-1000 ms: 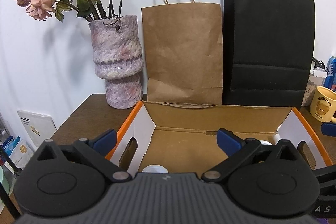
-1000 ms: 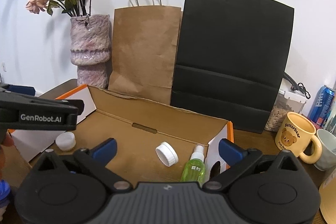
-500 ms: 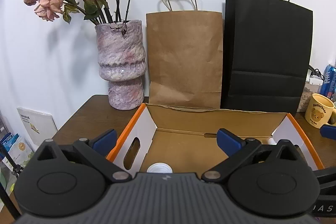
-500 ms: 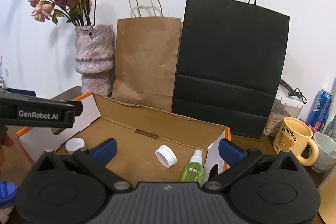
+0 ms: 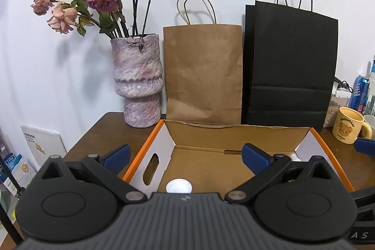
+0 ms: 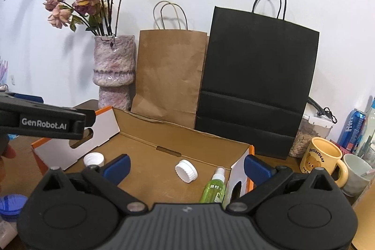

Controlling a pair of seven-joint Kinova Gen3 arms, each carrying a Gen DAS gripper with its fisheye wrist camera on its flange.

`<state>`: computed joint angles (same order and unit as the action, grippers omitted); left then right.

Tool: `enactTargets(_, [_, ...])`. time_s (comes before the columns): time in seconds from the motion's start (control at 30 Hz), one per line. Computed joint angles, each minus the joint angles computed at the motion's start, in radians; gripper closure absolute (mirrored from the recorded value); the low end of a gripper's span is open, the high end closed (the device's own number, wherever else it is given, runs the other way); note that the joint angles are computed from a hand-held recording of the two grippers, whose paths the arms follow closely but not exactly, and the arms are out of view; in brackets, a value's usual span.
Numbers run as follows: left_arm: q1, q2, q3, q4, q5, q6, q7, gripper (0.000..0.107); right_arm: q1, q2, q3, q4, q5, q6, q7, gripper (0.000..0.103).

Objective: Organize rigid objects
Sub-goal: 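Withdraw both grippers from the box back toward the table objects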

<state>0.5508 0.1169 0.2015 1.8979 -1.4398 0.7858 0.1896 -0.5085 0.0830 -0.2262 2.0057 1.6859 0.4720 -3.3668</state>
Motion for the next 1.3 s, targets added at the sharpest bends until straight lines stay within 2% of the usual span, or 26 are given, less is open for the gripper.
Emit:
enactTargets(0.53, [0.005,-0.095,0.064,0.086,0.029,0.055,0.056,0.004,-0.053,-0.088,-0.036,0.096,0.008,0.064,-0.065,0.0])
enactTargets(0.87, [0.02,-0.144,0.127,0.131,0.064,0.122,0.076,0.004,-0.123,-0.133,-0.085,0.15,-0.046,0.166,-0.053,0.0])
enactTargets(1.3, [0.029,-0.234,0.208,0.228,0.134,0.185,0.128,0.004,-0.196,-0.199,-0.142,0.227,-0.125,0.221,-0.056,0.0])
